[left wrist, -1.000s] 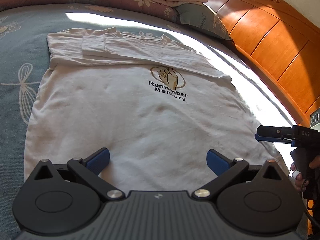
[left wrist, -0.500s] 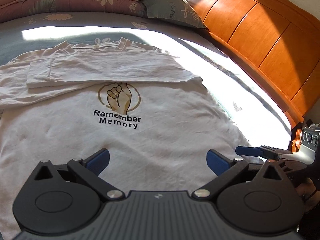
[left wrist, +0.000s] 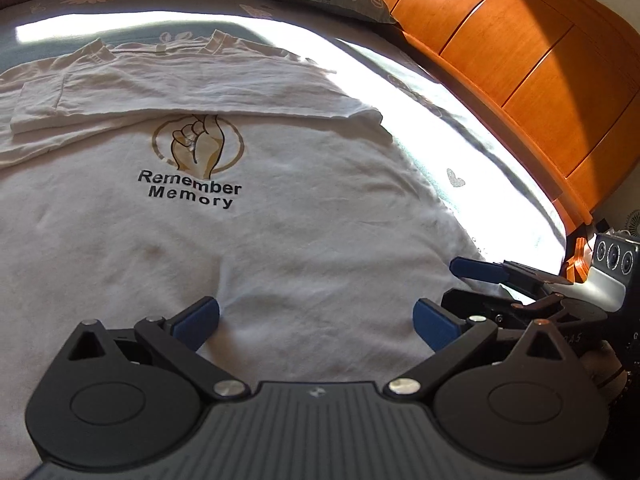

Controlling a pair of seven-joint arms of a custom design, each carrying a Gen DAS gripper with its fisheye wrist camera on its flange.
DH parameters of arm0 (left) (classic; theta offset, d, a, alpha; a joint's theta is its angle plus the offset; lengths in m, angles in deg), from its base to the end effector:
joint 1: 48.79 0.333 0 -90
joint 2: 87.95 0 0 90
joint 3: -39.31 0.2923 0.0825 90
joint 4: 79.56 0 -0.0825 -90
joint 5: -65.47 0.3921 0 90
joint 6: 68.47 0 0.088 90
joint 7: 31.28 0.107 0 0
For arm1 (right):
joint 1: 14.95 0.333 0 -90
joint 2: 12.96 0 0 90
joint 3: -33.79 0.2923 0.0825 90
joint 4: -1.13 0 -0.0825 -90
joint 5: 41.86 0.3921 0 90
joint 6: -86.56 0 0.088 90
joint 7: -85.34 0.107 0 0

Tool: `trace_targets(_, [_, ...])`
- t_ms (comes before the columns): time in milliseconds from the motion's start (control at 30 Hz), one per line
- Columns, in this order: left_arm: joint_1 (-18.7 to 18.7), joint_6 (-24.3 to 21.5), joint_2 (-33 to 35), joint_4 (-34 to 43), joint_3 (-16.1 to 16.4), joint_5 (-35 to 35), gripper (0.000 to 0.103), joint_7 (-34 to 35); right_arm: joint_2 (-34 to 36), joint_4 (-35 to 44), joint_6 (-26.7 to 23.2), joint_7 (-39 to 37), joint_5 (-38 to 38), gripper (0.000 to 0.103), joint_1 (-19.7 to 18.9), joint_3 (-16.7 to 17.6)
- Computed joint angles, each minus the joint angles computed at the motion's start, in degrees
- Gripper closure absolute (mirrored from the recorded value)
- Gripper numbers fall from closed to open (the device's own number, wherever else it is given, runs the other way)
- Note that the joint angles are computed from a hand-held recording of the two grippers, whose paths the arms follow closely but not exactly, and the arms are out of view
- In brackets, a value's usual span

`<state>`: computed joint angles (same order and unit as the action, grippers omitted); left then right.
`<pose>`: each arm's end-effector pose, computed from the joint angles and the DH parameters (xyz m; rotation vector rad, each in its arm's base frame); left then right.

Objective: Fold clothes
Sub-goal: 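Move both open tools back over the shirt hem, side by side, then lower both open tools toward the shirt hem to grasp it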

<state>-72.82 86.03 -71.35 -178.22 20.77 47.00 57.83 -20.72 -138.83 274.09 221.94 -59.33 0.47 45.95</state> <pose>0.5264 -0.4397 0.4763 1.5560 -2.4507 1.1470 0.4490 0.2711 0.4371 -1.5607 1.5549 -0.3151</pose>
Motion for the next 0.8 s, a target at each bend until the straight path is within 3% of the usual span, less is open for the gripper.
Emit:
trace_targets(167, [-1.06,0.0,2.81,3.32,1.07,1.89,0.001,-3.34,-0.34,1.29,-2.18,3.97,-5.76,0.0,-11.81,11.45])
trace_targets(367, [-1.06,2.29,-1.18,-2.01,1.04,3.27,0.001,-4.67,-0.53,3.44,-5.74,11.89,-17.92,0.0,-18.49,17.51])
trace_targets(500, [-1.86,2.3,-7.31,-9.79,2.99,9.4,0.001,-9.69,-0.39,5.17,-8.95,17.44,-26.59,0.0,-19.93,19.13])
trace_targets(567, [-0.78,5.18,-10.84,-15.29,2.33,8.03,0.001,-9.26,-0.23,6.06,-10.89,19.93,-30.8,0.0,-19.95,19.55])
trace_targets(633, [0.09,5.99,-13.92,-18.93,1.65,5.34,0.001,-8.3,0.01,7.08,-13.96,20.99,-34.26,0.0,-19.08,19.63])
trace_targets(733, [0.48,5.13,-17.09,-21.65,1.38,6.56,0.001,-11.41,0.42,8.33,-18.24,21.72,-37.81,0.0,-17.05,19.13])
trace_targets(800, [0.84,4.75,-18.71,-22.87,1.06,10.33,0.001,-14.08,0.35,8.27,-18.44,22.98,-38.55,0.0,-15.82,17.91])
